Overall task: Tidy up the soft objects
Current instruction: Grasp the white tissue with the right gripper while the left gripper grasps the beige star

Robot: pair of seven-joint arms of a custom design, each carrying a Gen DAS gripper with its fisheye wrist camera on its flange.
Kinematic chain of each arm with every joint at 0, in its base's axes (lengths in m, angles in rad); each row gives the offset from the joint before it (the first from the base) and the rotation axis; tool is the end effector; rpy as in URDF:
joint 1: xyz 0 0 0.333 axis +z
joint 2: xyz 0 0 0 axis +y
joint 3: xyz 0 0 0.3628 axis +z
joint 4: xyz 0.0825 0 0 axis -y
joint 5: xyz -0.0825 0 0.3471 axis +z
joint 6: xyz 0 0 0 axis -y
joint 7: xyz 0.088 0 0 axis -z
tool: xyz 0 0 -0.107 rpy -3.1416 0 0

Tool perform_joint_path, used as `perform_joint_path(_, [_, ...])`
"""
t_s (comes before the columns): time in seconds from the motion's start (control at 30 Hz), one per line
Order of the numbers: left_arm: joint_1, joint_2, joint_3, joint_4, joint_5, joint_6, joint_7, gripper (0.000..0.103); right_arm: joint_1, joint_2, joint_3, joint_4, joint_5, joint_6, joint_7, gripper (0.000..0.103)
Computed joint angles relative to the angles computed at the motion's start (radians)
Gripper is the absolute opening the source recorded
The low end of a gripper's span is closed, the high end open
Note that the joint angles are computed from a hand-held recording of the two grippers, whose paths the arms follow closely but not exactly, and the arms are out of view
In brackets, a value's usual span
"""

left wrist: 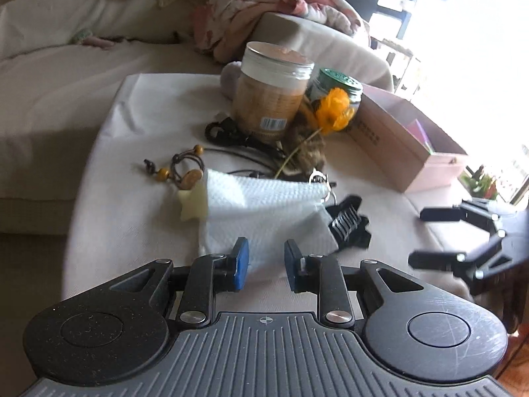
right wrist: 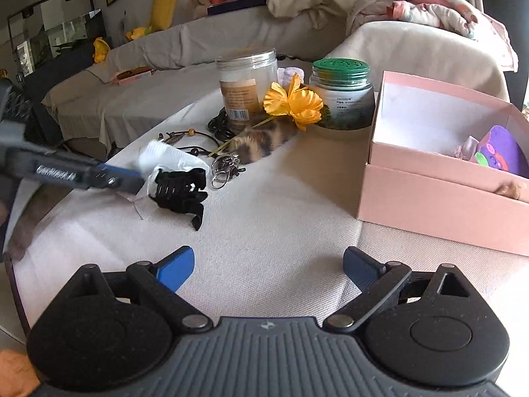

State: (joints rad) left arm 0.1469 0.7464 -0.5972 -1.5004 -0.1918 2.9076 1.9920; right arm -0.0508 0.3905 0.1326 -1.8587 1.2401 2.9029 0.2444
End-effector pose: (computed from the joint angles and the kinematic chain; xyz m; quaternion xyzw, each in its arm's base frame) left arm 0.7353 -0.1901 0.4186 -0.4987 0.7603 -0.4043 0.0993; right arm 0.6483 -0.0148 0.4194 -0.7167 0.5604 -0.1947 0.3667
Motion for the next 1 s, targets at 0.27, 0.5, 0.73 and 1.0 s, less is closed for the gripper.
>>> perform_joint_path(0.27, [-0.016,-0.029,0.028,-0.042,0.008,0.046,-0.083,0.026,-0.006,-0.002,0.002,0.004,0.013,-0.016,-0.012,0.097])
perform_joint_path(0.5, [-0.006,-0.045,0.054,-0.073,0.034,0.092,-0.184,0.024,0.027,0.023,0.023,0.114,-0.028,-0.088,-0.231,0.097])
perform_joint_path(0.73, [0.166,0.003,-0.146,-0.113,0.058,0.219,-0.171,0.024,0.147,0.206,-0.053,0.386,-0.478,-0.257,0.081,0.097])
perform_joint_path(1.0, [0.117,0.055,-0.083,-0.003,0.144,0.212,-0.287,0.024,0.142,0.243,-0.034,0.433,-0.637,-0.277,0.284,0.034])
